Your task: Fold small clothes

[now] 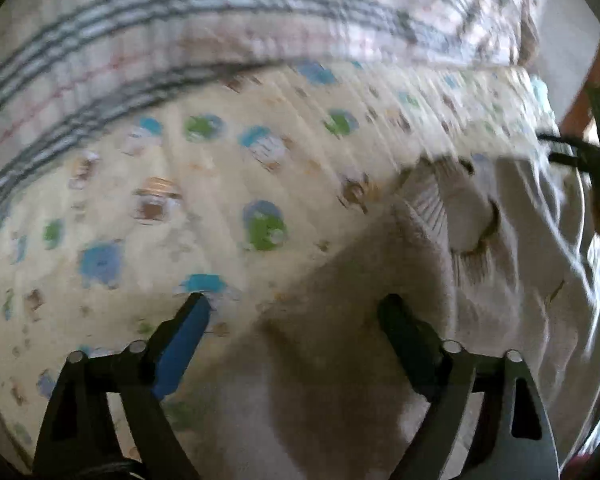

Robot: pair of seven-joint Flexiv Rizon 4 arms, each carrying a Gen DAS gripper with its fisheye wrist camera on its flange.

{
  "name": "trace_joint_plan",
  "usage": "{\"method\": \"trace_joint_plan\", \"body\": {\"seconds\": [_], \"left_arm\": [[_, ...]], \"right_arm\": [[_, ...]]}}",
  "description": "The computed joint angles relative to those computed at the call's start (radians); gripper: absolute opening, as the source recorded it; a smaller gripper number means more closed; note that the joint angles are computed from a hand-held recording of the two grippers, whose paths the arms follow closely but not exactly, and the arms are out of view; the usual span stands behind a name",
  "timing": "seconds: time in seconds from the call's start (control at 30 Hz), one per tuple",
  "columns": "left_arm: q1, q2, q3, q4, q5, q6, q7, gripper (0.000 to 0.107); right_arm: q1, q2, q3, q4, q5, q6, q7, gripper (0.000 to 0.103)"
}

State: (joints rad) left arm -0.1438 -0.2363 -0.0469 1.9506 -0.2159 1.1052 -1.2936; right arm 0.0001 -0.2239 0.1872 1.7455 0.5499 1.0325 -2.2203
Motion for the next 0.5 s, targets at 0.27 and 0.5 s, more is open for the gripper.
{"method": "trace_joint_plan", "body": {"seconds": [0.27,0.5], "left_arm": [[-0.002,-0.017,-0.027,-0.001,-0.014,-0.004,0.079,0.041],[-0.070,0.000,0.004,0.013,0.109,0.056,0.033,0.007]], "right_arm": [[0.020,-0.083,0.019,-0.060,-0.059,-0.074,-0.069,0.067],[0.010,-0.065,0.041,-0.028,-0.050,-0.088,-0.108,0.009]]}}
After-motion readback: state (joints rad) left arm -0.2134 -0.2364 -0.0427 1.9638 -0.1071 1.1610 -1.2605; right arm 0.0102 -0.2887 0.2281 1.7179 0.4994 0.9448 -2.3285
